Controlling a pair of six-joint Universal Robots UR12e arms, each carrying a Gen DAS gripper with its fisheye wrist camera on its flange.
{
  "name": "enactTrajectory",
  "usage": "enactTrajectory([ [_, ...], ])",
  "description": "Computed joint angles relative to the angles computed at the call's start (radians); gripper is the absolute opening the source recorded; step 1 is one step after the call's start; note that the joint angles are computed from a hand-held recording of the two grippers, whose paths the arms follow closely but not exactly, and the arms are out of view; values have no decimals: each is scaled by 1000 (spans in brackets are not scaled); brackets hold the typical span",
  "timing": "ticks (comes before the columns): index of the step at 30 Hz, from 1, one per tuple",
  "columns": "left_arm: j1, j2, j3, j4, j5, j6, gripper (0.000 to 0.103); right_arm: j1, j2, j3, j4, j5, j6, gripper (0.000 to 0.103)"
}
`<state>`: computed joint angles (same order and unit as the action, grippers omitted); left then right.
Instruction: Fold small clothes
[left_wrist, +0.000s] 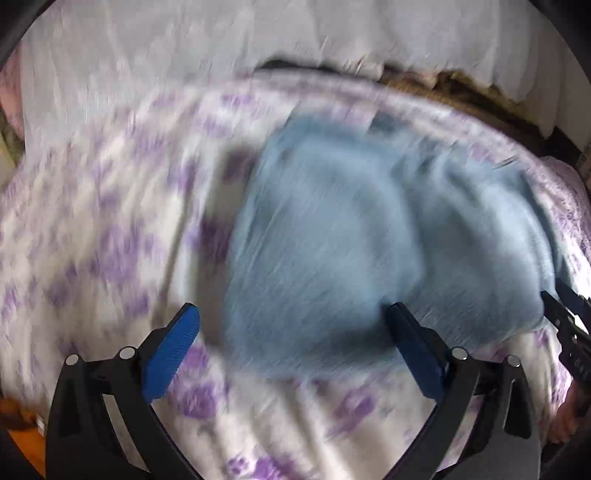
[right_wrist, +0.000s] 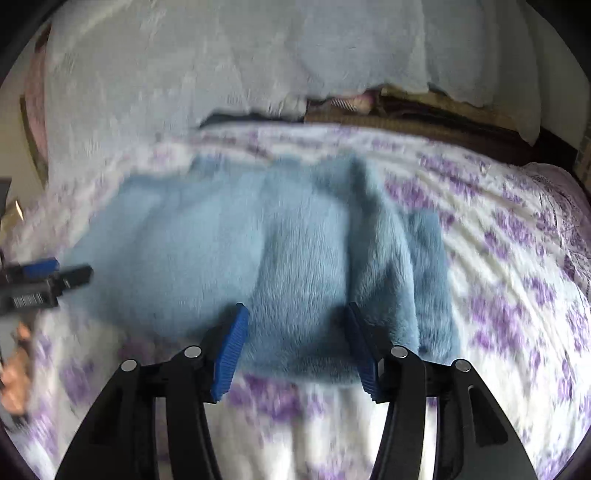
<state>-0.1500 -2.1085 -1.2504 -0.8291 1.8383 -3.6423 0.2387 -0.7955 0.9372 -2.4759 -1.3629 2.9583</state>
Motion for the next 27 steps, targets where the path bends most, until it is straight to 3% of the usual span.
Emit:
enactTrajectory([
  [1,18,4,-15,-4,-76,-26,99,-1,0,-2,3,2,1,56],
  [3,29,12,-30,16,-113,-45,99,-3,-3,4,-7,10,12,55],
  [8,-9,34,-40,97,20,-28,98,-7,-30,48,-135,69,71,55],
  [11,-28,9,6,111,26,20,98,15,-10,4,-65,77,21,56],
  [13,-35,-23,57,50,36,32,98,36,19,-43,22,28,-24,57],
  [15,-43,-53,85,-5,67,35,99,40,35,-56,33,10,-45,62],
  [18,-54,-58,72,34,117,73,99,20,22,-42,17,89,3,61],
  [21,-56,-52,60,69,118,69,99,-4,6,-12,-33,151,83,61],
  [24,-55,-40,41,100,116,54,99,-14,-6,17,-118,145,149,61],
  [27,-59,-35,34,141,132,61,99,-13,-6,20,-152,73,185,63],
])
